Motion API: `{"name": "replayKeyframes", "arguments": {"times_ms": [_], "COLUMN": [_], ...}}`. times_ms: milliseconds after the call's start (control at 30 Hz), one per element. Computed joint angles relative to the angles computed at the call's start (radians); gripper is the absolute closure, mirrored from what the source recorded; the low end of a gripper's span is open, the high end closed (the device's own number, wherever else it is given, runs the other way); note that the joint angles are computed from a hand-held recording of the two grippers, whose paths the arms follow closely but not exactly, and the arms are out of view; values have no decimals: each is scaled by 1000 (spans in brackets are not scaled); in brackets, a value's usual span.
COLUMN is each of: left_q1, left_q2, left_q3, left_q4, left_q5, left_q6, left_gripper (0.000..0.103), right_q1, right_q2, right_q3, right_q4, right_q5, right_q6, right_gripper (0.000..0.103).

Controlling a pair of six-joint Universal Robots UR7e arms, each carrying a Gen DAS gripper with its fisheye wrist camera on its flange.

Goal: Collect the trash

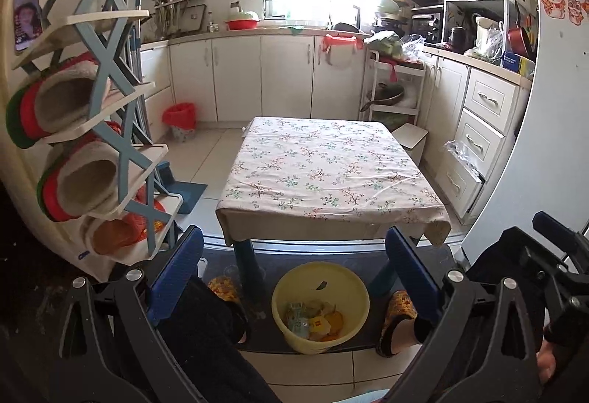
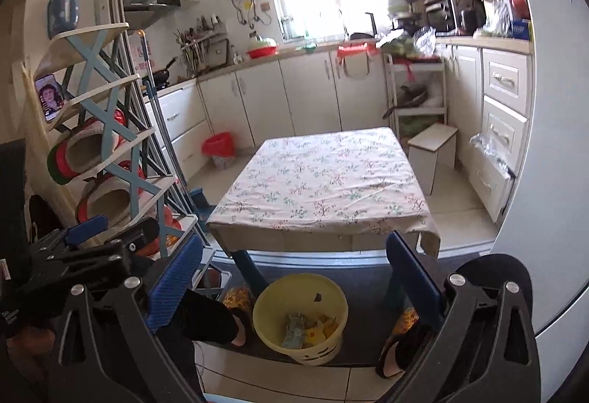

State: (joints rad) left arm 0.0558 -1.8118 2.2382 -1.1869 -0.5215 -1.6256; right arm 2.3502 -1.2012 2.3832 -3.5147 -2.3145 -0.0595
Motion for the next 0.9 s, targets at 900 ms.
{"name": "replayKeyframes", "arguments": {"times_ms": [900], "left_q1": [-65], "left_q2": [0], "left_q3": [-37], "left_q4": [156], "left_q5": [-12], "left_q6": [-144], "left_gripper": [8], "right_q1": [47], "right_q2": [4], "right_q3": [11], "right_q4": [-67], "right_q5": [-33], "right_q6": [-25], "right_gripper": [7]}}
